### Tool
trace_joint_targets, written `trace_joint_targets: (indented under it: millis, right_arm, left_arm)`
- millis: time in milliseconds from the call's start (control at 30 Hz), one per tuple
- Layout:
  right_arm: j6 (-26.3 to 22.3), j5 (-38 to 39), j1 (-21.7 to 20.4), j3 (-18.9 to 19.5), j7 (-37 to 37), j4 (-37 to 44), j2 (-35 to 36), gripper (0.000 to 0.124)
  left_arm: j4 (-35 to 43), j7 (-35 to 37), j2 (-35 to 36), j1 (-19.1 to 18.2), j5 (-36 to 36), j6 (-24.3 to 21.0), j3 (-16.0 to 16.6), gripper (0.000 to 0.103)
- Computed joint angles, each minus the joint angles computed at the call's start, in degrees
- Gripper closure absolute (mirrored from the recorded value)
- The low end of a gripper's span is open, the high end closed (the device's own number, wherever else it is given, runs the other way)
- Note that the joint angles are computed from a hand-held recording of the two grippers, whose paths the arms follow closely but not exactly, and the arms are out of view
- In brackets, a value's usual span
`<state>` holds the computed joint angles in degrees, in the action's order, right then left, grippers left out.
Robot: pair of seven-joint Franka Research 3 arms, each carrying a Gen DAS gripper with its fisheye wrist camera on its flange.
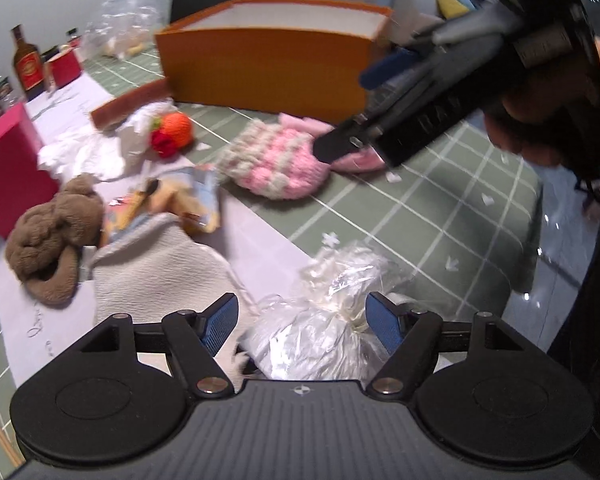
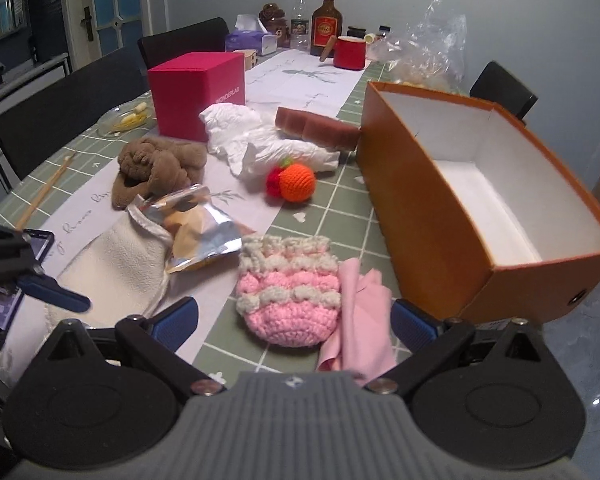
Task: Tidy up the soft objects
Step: 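Grasp the clear plastic bag with white ribbon using the left tool, then grasp the pink crochet pouch with the right tool while the left tool holds the plastic bag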
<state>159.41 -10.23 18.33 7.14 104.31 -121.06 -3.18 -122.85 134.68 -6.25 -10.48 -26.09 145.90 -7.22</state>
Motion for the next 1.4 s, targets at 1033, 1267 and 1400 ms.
trace_joint_targets:
  millis: [1033, 1267, 1400]
  right_arm:
    - [-2.37, 4.21, 1.58, -0.66, -3.97, 2.29, 2.69, 0.034]
    - [-2.95, 2.91, 1.87, -0.82, -3.15, 2.73, 3.14, 0.034]
    - [-3.15, 2.1, 1.95, -0.93, -2.35, 3.04, 3.45, 0.034]
  left_arm:
    - [1.64, -3.15, 3.42, 0.05, 3.78, -1.26, -2.42, 0.039]
    - [1.17, -3.64, 2.81, 0.06, 3.96, -1.04, -2.27, 0.041]
    - [0.99, -3.61, 2.55, -0.09, 4.01, -0.7, -2.16, 0.041]
